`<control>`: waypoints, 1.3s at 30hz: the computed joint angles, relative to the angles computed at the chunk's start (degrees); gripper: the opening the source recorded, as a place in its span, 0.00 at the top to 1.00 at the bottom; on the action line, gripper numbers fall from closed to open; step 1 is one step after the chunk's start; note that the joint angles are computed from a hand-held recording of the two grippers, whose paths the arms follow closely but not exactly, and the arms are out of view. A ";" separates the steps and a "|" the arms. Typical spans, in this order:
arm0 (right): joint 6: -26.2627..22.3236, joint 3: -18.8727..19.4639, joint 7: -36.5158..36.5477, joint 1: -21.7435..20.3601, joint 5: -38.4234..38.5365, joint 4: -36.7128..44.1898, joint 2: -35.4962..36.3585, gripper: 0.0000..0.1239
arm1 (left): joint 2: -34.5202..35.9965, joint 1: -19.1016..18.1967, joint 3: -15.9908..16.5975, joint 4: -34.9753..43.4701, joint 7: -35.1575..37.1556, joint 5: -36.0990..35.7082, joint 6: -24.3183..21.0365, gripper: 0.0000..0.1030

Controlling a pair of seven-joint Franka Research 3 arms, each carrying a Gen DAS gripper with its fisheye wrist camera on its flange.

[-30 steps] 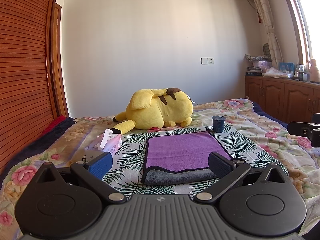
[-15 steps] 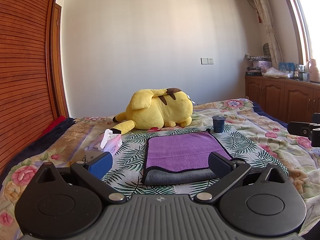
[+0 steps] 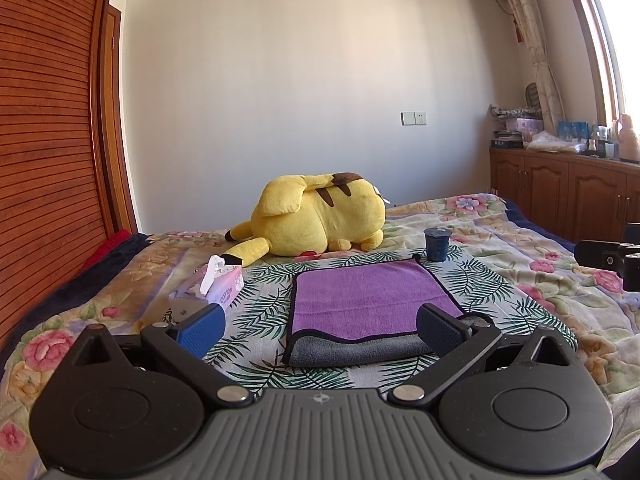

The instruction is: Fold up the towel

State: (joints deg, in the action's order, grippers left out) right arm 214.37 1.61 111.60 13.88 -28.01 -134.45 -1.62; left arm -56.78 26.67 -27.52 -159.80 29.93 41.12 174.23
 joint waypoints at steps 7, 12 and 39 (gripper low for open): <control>-3.81 0.17 2.34 -0.11 -3.75 2.47 1.09 0.17 | 4.89 -4.07 2.73 1.83 2.97 -0.21 -4.37 0.16; -4.97 0.82 3.23 -0.51 -5.76 3.86 2.07 0.17 | 8.18 -5.30 4.44 3.28 3.45 0.98 -5.52 0.16; -13.96 13.16 16.20 -12.85 -23.11 20.25 13.55 0.17 | 22.53 -4.69 9.22 11.41 5.14 7.40 -3.17 0.17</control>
